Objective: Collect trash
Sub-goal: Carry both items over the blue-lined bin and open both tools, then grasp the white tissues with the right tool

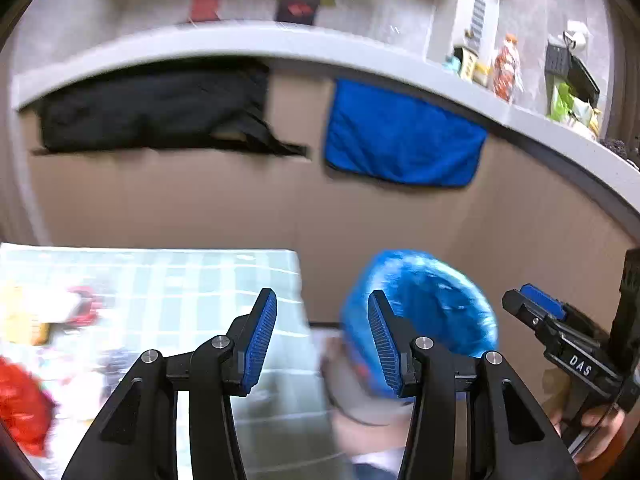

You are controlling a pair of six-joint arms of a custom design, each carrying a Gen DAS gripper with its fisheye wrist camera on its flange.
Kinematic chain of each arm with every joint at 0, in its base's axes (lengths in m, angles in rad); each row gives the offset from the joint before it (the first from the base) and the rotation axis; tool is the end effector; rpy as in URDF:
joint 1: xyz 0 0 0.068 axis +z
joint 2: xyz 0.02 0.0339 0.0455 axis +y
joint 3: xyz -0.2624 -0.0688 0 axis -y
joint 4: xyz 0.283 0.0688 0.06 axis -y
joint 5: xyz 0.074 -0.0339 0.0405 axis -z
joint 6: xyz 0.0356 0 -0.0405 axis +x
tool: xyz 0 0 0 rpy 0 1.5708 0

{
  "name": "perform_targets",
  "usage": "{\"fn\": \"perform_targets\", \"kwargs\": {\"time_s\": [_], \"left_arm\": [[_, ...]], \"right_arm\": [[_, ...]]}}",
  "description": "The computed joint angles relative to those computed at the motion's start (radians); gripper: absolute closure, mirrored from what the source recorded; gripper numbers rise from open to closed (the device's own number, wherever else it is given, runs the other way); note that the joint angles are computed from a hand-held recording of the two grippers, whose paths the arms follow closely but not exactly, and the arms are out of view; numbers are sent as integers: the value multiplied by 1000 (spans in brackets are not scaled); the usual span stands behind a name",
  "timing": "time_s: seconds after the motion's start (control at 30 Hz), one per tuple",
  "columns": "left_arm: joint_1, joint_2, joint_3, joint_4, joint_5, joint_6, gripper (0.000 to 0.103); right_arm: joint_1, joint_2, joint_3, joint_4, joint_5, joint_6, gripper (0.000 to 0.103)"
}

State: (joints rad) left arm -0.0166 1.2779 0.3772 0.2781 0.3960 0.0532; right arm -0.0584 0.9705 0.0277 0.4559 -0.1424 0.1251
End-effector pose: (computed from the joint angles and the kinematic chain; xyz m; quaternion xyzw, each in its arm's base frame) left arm 0.2536 -0.0179 0.1179 0.1202 0.8687 -0.1668 0.4507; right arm 0.1831 -0.0056 0.0852 0.0418 0.8543 0.0781 0.5122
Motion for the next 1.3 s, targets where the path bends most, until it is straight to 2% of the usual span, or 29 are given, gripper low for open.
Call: {"fn": "perform_targets", "kwargs": {"time_s": [0.13,0.17,0.23,0.3,0.4,0.47,0.57,0.67,0.77,0.9,1.0,1.07,1.13,1.17,1.3], "left_arm": [[286,-232,-116,-103,153,119,54],[401,-266,-121,-165,226,177,54],[547,-270,-108,-243,310,268,54],[708,-226,-77,-315,387,387,54],[918,-113,-34,-347,489,509,54],[1026,-8,13,-391,540,599,54],[1127,134,69,-435,566,718,54],[1184,256,107,-465,563,827,54],[1194,344,137,-491,544,870,54],[1184,431,168,-528,523,893,54],[1173,504,220,-613,526,923,54],[1167,531,229,-615,522,909,54],[1156,534,220,-589,510,886,54],[1148,535,213,-580,503,879,54],[1125,545,226,-653,497,931,54]], "right_arm": [[346,-145,-9,-121,253,78,45],[417,-154,-3,-136,300,95,45],[576,-121,22,-142,407,134,43],[720,-51,56,-126,489,168,42],[899,105,123,-75,576,220,42],[963,207,158,-22,587,237,42],[1028,360,218,35,583,264,42],[1056,506,287,62,558,286,42],[1061,639,350,87,528,295,42],[1023,812,448,93,471,298,42],[998,885,490,91,443,305,42],[972,914,501,94,391,312,43],[960,925,489,125,363,306,53],[960,923,484,124,361,301,64],[972,877,438,143,395,291,70]]}}
